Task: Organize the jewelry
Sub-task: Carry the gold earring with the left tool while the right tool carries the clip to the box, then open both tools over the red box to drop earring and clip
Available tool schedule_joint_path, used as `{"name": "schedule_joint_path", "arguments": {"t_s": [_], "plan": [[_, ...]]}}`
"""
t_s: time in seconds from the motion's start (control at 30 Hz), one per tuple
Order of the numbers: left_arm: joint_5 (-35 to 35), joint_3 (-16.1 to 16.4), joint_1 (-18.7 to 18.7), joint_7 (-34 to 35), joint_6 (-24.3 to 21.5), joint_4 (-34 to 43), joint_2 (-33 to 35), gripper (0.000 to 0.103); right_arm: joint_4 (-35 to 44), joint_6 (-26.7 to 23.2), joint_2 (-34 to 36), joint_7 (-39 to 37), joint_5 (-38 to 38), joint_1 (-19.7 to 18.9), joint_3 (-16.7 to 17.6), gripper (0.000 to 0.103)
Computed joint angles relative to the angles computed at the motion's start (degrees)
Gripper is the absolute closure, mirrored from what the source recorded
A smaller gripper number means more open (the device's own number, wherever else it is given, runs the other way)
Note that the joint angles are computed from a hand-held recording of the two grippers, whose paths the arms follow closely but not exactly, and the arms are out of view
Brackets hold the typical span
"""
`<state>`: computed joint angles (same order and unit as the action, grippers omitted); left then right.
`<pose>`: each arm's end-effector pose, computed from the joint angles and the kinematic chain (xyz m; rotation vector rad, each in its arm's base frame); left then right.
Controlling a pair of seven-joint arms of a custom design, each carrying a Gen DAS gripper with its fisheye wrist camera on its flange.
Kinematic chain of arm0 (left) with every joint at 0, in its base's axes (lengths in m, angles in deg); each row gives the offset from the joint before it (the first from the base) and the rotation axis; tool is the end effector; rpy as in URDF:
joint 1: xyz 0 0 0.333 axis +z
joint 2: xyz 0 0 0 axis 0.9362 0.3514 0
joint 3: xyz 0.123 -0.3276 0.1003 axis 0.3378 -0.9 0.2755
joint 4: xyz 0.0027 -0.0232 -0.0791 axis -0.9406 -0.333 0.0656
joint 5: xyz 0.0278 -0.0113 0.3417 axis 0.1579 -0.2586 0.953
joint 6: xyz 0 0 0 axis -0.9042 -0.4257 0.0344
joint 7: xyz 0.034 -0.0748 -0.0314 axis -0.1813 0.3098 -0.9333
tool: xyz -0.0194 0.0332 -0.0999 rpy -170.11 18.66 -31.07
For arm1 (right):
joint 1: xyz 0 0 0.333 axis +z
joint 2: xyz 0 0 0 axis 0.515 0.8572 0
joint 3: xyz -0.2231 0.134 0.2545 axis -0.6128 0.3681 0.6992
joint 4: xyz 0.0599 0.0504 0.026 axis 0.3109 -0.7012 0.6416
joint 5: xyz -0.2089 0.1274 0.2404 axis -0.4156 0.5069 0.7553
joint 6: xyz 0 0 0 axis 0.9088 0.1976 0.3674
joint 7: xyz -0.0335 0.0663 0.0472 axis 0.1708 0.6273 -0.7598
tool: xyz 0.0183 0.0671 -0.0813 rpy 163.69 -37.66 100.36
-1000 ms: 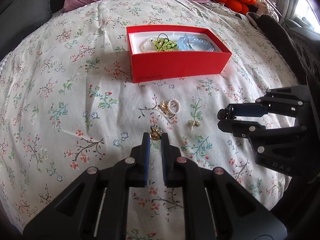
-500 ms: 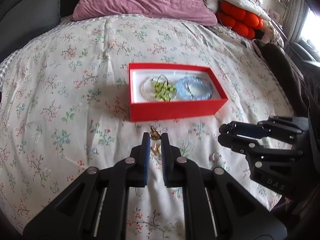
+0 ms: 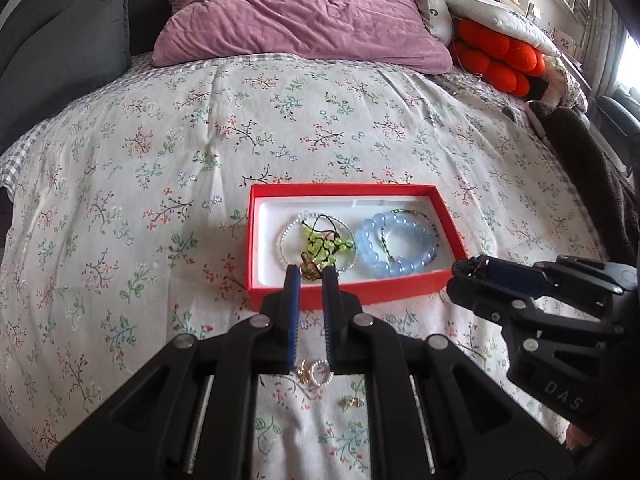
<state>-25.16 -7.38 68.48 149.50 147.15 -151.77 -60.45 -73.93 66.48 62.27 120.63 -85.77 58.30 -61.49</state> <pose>0.6289 -0.1176 0.6047 -1.4373 2.3089 -0.8800 0.5752 0.3197 0.6108 -1.7285 1.9168 -0.4477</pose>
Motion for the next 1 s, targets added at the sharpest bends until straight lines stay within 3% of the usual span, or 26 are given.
{"name": "schedule_joint_path", "arguments": {"t_s": [0.37,0.8,0.9,1.0], "plan": [[4.76,0.43,-1.29,-7.28,1.02,4.55,4.89,0.091,2.38,1.28,2.74,0.98,-1.17,-0.64,-1.54,0.079],[6.73,-0.25,-1.23,-9.65,0.94,7.01,7.43,0.091,3.95,1.60,5.06,-0.47,1.97,-1.66,-1.87,0.078],[6.82,-0.40,-1.10,-9.68,0.44,7.33,7.51,0.085,3.74,1.96,4.97,-0.93,3.95,-2.32,-1.48,0.071],[7.29,-0.42,-1.17,-9.32,0.96,6.85,7.19,0.078,2.82,2.88,4.43,0.17,3.22,-1.82,-2.06,0.044]]}}
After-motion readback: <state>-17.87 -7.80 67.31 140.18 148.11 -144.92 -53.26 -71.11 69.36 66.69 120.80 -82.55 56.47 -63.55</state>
